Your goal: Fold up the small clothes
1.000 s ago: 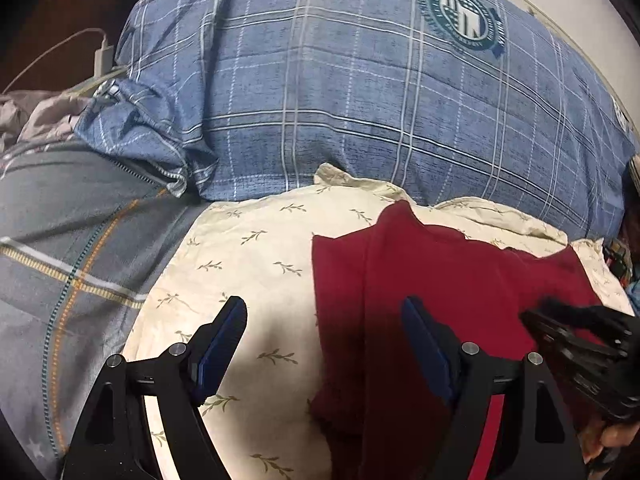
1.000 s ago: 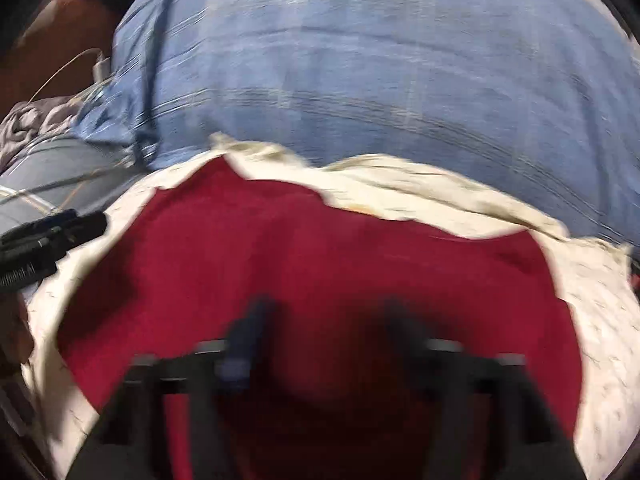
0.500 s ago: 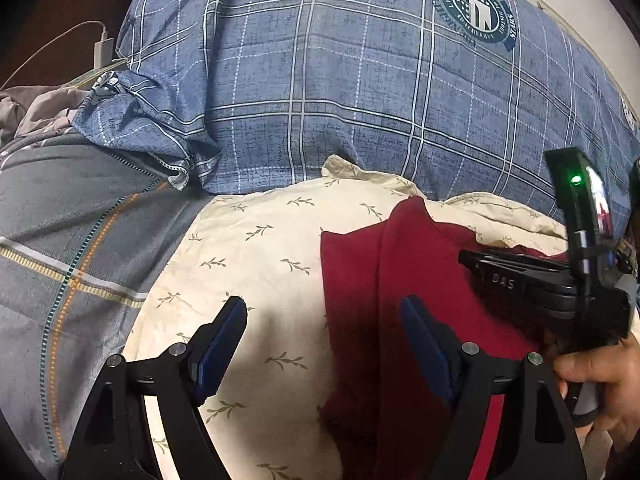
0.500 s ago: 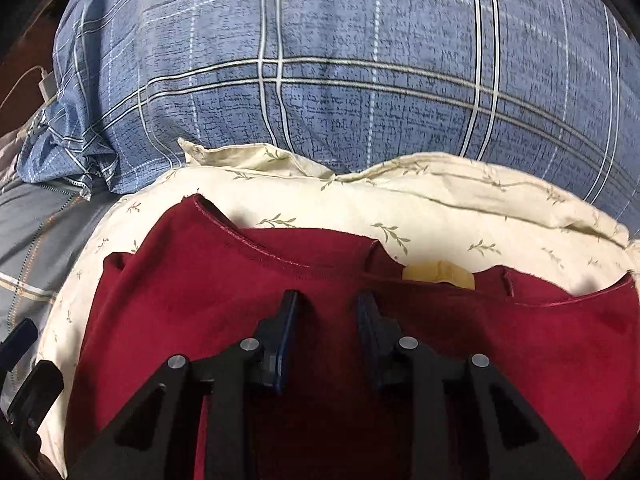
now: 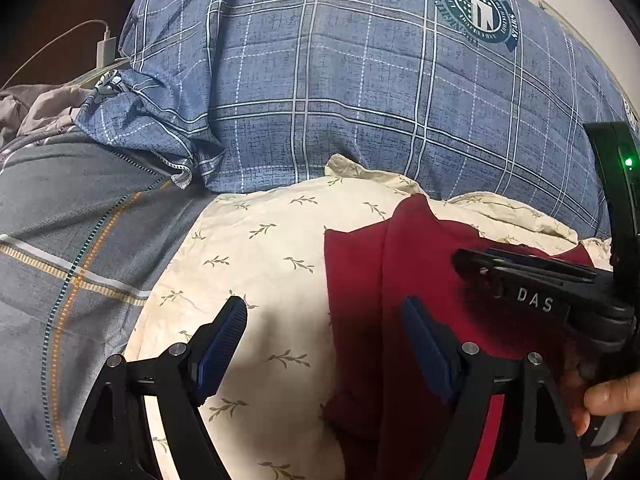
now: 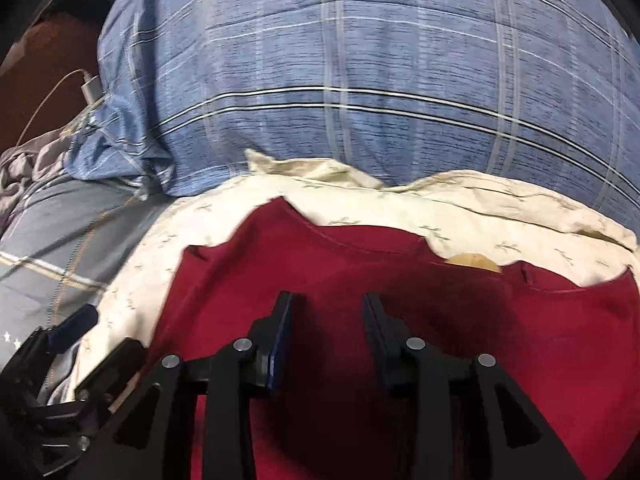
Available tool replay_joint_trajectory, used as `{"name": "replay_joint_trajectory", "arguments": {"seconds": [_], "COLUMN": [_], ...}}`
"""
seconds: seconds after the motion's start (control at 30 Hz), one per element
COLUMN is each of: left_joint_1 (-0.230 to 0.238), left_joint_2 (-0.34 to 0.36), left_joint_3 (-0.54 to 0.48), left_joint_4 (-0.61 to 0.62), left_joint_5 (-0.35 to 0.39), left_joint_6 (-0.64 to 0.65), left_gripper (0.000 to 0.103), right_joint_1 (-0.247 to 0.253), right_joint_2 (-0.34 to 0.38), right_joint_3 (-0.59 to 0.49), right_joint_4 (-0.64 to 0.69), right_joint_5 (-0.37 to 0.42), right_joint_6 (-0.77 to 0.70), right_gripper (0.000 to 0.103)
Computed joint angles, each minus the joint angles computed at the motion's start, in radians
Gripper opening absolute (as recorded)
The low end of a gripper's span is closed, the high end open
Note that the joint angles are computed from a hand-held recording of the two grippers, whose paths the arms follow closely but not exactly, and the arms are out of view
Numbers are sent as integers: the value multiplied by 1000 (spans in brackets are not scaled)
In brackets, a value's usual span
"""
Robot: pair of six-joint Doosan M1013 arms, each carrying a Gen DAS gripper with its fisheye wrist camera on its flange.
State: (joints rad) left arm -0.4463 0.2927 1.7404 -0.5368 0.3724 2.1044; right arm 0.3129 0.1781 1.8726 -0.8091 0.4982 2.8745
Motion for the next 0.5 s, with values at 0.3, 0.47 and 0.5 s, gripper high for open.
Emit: {"name": "replay_joint_trajectory", "arguments": {"seconds": [0.3, 0.47, 0.5], "left_joint_1": [4, -3, -1], "left_joint_2": [15, 22, 23], "left_joint_3": [-20, -29, -30], "left_joint_4": [64, 122, 114], "left_joint_5": [17, 25, 26], "left_joint_6": [-78, -116, -109], "left_gripper": [79, 79, 79], "right_joint_1": [-10, -8, -10], "right_joint_2": [70, 115, 114], "right_joint_3": [-82, -131, -133], "right_joint_4": [113, 144, 158], "right_joint_5": [-12, 31, 30], "right_joint_6": [-157, -223, -241], "right_gripper": [35, 30, 30]}}
